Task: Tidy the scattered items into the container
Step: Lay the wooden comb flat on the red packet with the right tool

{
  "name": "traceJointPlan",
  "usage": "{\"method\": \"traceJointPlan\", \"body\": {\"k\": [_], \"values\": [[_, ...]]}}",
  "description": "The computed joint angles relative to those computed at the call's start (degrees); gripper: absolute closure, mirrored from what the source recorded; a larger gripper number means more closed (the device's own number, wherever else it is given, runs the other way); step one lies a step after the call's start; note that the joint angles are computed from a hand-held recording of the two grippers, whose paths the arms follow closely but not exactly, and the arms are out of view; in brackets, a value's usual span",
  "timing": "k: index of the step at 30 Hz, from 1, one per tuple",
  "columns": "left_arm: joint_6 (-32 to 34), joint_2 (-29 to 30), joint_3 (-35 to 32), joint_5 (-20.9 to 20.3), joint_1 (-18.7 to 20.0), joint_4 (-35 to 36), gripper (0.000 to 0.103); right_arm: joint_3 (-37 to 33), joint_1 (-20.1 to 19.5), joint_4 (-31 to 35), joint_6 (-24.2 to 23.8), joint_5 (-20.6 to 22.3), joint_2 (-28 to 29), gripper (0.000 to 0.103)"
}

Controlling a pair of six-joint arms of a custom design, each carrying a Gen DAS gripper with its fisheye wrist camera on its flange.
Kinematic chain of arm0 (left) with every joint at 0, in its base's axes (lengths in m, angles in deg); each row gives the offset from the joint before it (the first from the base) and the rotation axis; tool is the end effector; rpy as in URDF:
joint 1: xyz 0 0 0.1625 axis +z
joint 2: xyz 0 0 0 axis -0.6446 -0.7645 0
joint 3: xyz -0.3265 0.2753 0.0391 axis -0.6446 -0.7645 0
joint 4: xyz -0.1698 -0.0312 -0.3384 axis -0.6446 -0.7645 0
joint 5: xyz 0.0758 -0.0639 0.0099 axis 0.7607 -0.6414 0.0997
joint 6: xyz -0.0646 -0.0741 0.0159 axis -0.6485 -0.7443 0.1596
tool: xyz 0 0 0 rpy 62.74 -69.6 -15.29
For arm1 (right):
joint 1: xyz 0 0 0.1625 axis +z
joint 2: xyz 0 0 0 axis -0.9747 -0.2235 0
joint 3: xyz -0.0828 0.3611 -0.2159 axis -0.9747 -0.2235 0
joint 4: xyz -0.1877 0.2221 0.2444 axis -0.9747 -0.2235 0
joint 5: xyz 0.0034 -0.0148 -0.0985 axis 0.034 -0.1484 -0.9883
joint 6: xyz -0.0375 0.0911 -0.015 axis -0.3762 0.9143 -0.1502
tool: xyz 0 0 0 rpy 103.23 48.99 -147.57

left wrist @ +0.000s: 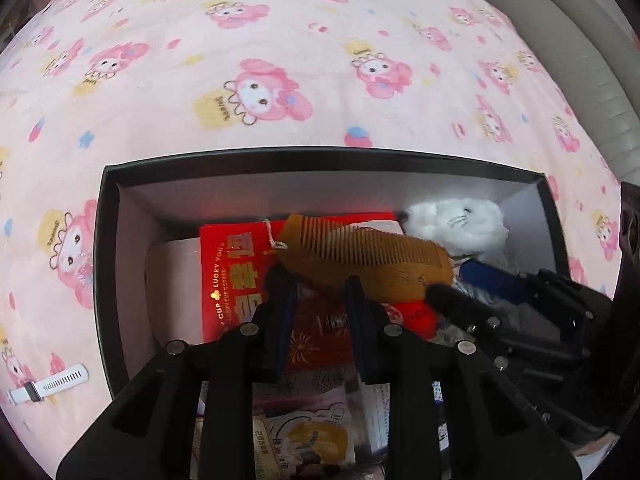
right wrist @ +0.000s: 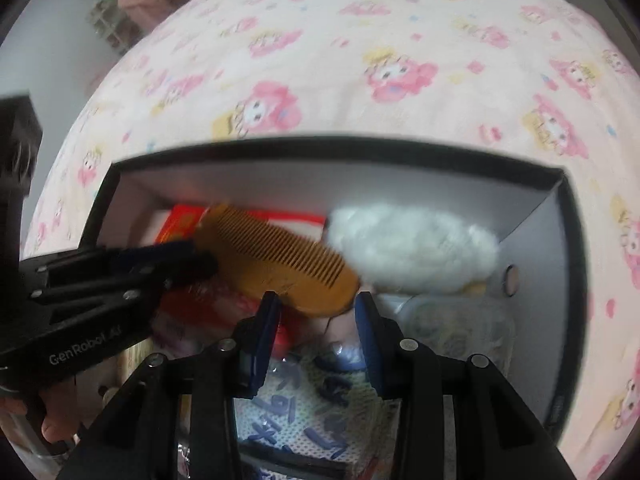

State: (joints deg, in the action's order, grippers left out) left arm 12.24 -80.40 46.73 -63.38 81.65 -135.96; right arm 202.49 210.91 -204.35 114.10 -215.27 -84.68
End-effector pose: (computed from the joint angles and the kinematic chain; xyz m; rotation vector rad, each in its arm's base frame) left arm -0.1772 -0.3746 0.2504 0.9166 2.5803 0.1243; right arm 0.3416 -0.2645 0.0783 -0.2986 -2.4208 0.6465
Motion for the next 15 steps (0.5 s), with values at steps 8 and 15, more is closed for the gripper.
{"method": "traceJointPlan", "body": {"k": [8,15], "values": [[-2.4,-5.7,2.6,-2.1,-2.2,0.8,0.073,-0.4,2.4,0.1,-1.3,4.1,0.8,0.068],[-1.0,-5.4,2.4,-3.2,0.2,5.3,0.073,-1.5,3.3,3.1,1.7,3.5,1.9,0.068]]}}
